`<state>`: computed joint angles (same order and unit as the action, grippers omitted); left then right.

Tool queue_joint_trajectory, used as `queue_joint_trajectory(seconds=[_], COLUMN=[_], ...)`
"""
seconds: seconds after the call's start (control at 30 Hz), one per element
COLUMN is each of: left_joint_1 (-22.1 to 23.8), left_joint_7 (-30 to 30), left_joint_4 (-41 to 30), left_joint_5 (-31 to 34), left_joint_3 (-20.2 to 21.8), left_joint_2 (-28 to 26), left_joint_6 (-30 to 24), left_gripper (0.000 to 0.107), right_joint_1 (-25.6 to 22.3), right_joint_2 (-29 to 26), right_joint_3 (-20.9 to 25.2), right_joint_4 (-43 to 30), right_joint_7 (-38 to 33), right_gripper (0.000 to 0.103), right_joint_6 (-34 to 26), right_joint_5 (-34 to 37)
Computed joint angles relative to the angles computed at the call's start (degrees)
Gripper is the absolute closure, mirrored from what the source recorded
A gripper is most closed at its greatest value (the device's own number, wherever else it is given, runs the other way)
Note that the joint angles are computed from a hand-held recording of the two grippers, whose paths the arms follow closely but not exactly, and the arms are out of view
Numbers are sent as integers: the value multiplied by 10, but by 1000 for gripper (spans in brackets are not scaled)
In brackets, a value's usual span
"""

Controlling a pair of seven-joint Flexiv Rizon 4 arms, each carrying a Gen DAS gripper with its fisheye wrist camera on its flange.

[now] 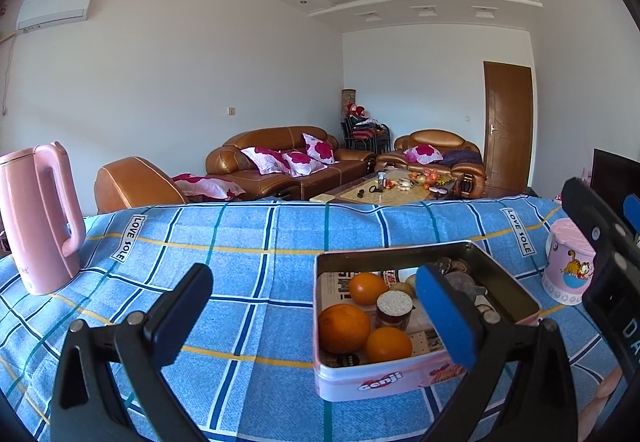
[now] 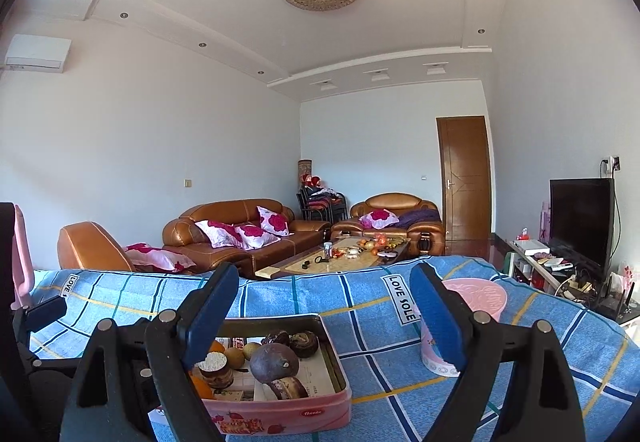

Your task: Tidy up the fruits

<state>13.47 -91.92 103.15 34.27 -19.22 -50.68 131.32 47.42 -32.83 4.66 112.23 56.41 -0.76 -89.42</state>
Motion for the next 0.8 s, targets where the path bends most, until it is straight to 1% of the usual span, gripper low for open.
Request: queue_joint_trajectory(seconds=[0.4,0.8], left_joint_1=[-7,-5], left_joint_7=[3,3], left_joint_4=[6,5], left_joint_5=[-4,-5], left_joint_3=[9,8], left_joint_2=[5,6], left_joint_6=[7,4], left_gripper=[4,4], right_joint_1=[-3,-2], right_joint_2=[1,1], right_joint_3=[1,2], right_joint_4=[2,0], right_joint_7=[3,4], right_gripper=[10,10], right_joint_6=[2,3], right_joint_5=[0,8])
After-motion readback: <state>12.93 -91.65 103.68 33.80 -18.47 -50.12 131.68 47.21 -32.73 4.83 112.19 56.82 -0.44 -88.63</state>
